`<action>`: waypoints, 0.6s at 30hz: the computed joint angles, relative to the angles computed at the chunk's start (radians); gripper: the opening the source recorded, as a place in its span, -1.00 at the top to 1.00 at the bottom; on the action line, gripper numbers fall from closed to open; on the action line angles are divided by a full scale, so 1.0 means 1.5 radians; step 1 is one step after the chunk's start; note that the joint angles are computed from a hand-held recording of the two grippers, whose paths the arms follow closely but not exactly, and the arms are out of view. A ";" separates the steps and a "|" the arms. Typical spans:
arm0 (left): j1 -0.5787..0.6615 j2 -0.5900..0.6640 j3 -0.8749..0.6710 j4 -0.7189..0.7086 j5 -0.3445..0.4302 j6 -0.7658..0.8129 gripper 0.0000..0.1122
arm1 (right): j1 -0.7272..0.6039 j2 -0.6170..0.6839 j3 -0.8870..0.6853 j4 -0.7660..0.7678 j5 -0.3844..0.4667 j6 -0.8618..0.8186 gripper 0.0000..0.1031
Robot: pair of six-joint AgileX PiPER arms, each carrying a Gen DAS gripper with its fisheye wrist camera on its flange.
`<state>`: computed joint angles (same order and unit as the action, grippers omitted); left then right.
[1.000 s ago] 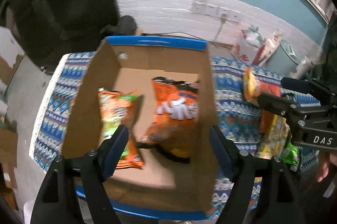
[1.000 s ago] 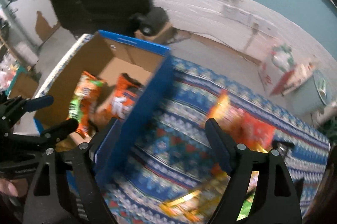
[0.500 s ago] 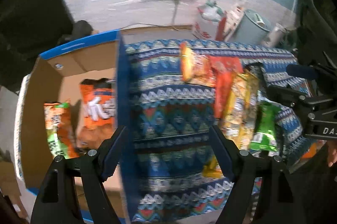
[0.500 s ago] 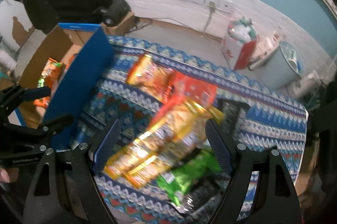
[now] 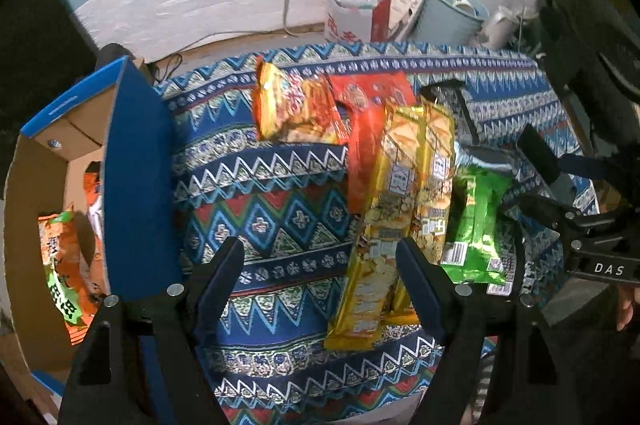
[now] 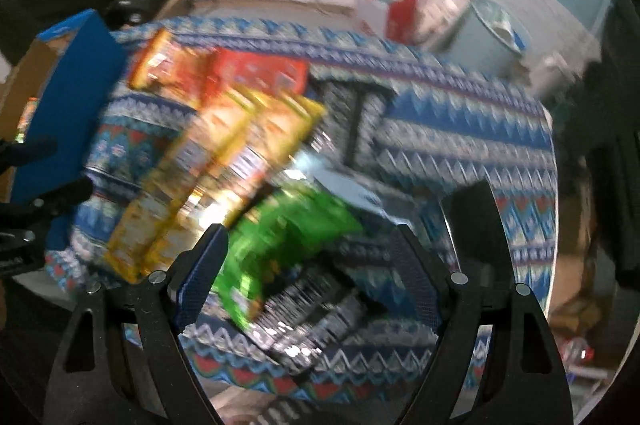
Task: Organize snacks
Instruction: 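Move both grippers back over the remaining snacks on the table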
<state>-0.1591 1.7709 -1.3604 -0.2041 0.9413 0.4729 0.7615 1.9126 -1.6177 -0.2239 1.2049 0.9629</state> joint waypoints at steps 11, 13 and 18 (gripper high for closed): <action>-0.029 0.021 0.024 0.026 -0.023 -0.010 -0.42 | -0.021 -0.024 0.214 0.119 -0.155 0.127 -0.60; -0.031 0.030 0.025 0.032 -0.027 -0.015 -0.42 | -0.027 -0.024 0.232 0.140 -0.178 0.136 -0.61; -0.039 0.058 0.019 0.048 -0.027 -0.026 -0.42 | -0.030 0.016 0.210 0.155 -0.165 0.114 -0.62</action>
